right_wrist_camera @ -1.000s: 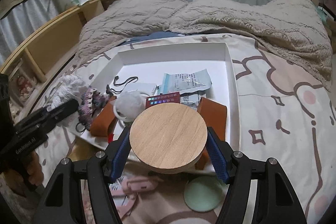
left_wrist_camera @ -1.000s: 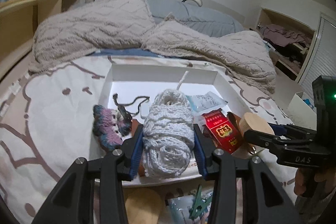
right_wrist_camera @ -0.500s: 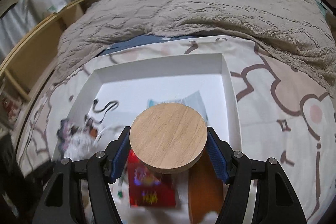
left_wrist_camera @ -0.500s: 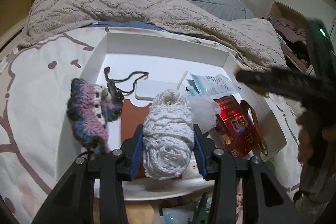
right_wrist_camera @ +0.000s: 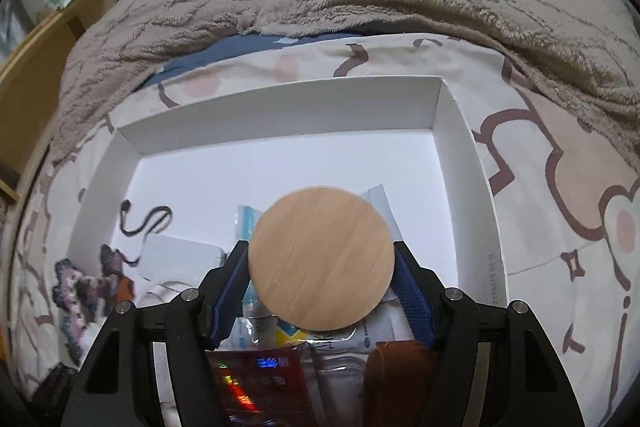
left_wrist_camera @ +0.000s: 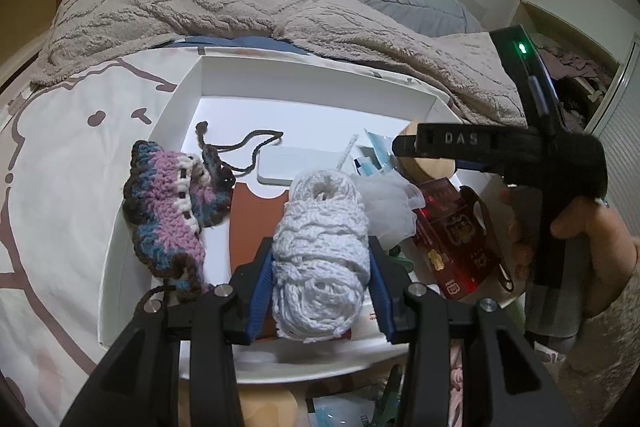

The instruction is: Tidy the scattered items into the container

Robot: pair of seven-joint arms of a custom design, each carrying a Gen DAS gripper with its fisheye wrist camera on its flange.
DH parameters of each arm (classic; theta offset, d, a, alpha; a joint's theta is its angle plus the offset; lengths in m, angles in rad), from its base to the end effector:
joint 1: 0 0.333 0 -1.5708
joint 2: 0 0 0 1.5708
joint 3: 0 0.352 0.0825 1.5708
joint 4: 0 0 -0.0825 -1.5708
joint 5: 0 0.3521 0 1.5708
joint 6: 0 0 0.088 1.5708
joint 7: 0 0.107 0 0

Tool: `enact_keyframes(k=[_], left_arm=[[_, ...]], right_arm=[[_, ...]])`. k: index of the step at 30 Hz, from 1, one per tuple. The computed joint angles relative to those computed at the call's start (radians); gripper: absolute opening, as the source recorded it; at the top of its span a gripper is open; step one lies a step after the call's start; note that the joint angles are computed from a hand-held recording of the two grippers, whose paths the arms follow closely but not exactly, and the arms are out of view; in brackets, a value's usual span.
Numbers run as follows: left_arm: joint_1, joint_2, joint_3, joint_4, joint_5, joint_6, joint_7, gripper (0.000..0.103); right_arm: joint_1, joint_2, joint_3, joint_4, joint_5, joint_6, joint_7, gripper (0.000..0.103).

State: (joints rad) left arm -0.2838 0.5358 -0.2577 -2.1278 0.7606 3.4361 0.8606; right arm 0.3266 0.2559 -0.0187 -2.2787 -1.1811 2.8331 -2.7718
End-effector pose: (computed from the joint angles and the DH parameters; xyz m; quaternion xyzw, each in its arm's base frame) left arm 0.4806 -0.3621 0.3084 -0.4472 0.8098 -0.3769 0.0478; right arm 0.4877 0.2052 0.3158 -0.4744 0.8357 -0.1932 0.1979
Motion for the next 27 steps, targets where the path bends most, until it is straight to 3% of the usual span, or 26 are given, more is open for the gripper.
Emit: enact_keyframes(k=[3, 9, 12, 16, 19, 23, 27], left_arm=[[0.024, 0.002, -0.023, 0.006, 0.008, -0.011, -0.007, 0.043], [0.114, 0.01, -0.114, 0.037, 0.045, -0.04, -0.025, 0.043], [0.178, 0.034, -0.198, 0.085, 0.058, -0.089, -0.023, 0.043], [0.243, 0.087, -0.318, 0.176, 0.013, -0.202, 0.032, 0.043], [0.263, 0.13, -0.397, 0.256, -0.049, -0.35, 0.11, 0.043], [0.159, 0.157, -0.323, 0.363, -0.094, -0.435, 0.137, 0.043], [0.086, 0.191, -0.272, 0.448, -0.148, -0.508, 0.169, 0.043]], right_arm=[[0.019, -0.01, 0.0, -0.002, -0.043, -0.031, 0.032, 0.089], [0.035, -0.102, 0.025, -0.06, -0.277, -0.059, 0.258, 0.089], [0.033, -0.14, 0.061, -0.094, -0.323, -0.086, 0.305, 0.089], [0.035, -0.168, 0.094, -0.127, -0.371, -0.092, 0.36, 0.089], [0.041, -0.179, 0.111, -0.144, -0.393, -0.091, 0.385, 0.089], [0.067, -0.203, 0.136, -0.173, -0.396, -0.144, 0.397, 0.089], [0.074, -0.218, 0.143, -0.193, -0.454, -0.136, 0.477, 0.089]])
